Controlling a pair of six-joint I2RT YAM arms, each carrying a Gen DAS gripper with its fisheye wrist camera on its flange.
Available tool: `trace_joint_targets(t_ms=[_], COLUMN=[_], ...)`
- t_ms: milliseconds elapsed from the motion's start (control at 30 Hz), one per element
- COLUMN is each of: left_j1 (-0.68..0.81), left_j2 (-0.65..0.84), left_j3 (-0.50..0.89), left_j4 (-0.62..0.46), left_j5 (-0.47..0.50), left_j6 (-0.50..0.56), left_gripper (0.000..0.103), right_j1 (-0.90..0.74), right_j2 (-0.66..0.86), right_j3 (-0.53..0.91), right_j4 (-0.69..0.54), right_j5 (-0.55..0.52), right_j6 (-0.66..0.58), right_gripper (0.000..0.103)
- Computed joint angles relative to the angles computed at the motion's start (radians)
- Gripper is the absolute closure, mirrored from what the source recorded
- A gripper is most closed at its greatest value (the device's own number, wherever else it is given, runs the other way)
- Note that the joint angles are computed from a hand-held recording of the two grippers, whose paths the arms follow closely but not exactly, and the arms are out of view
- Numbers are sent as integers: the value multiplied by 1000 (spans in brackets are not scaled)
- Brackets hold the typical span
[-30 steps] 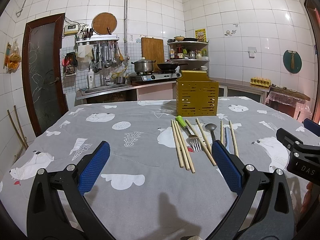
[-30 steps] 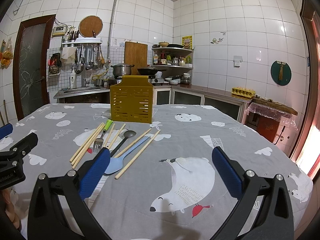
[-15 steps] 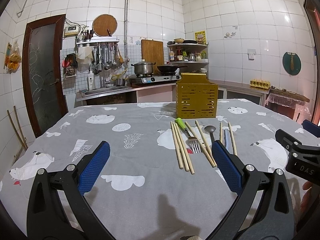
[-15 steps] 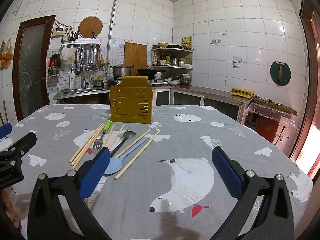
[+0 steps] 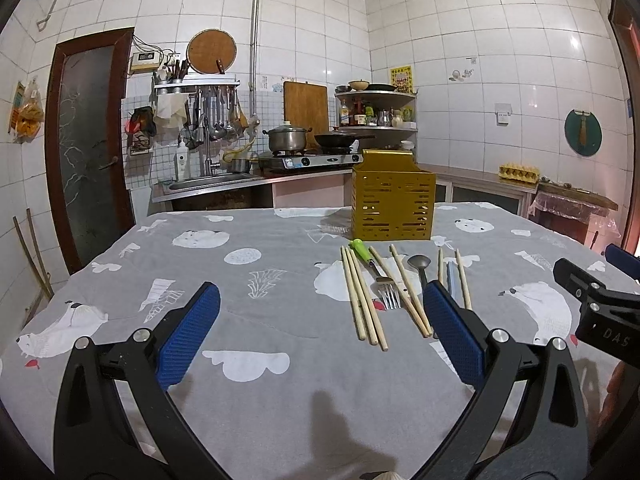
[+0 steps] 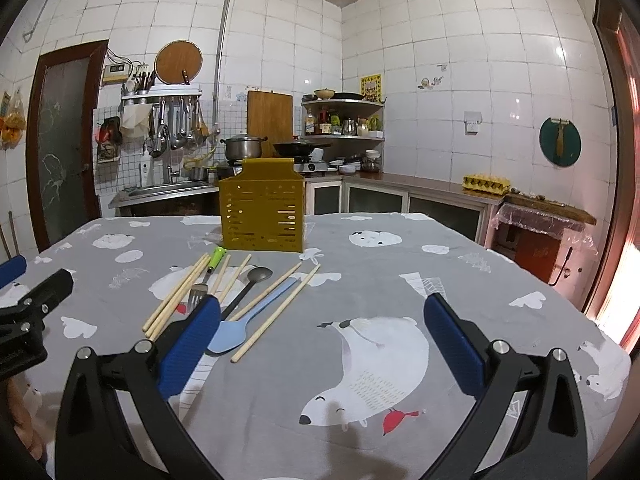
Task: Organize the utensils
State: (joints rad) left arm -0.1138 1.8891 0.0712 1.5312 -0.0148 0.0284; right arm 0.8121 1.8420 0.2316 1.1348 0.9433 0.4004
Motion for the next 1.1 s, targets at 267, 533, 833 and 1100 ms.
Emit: trace_joint_targets(t_ms=[267, 533, 833, 1100], left_j1=[4, 26, 35, -6], left_j2=[-13, -184, -262, -185], left_j3=[6, 74, 286, 471], left_j4=[-29, -349, -613, -700], left_j5=[-28, -8, 13, 15], left_j6=[-25, -49, -20, 50], left_gripper=[5, 5, 5, 5], right_j1=[31, 50, -95, -220], right_j2=[-2, -21, -119, -89], right_j3=[32, 57, 138, 307], right_j4=[-71, -119, -208, -328], right_j5=[75, 93, -67, -158], right_j6=[12, -32, -84, -132], right_gripper=[4, 4, 4, 4])
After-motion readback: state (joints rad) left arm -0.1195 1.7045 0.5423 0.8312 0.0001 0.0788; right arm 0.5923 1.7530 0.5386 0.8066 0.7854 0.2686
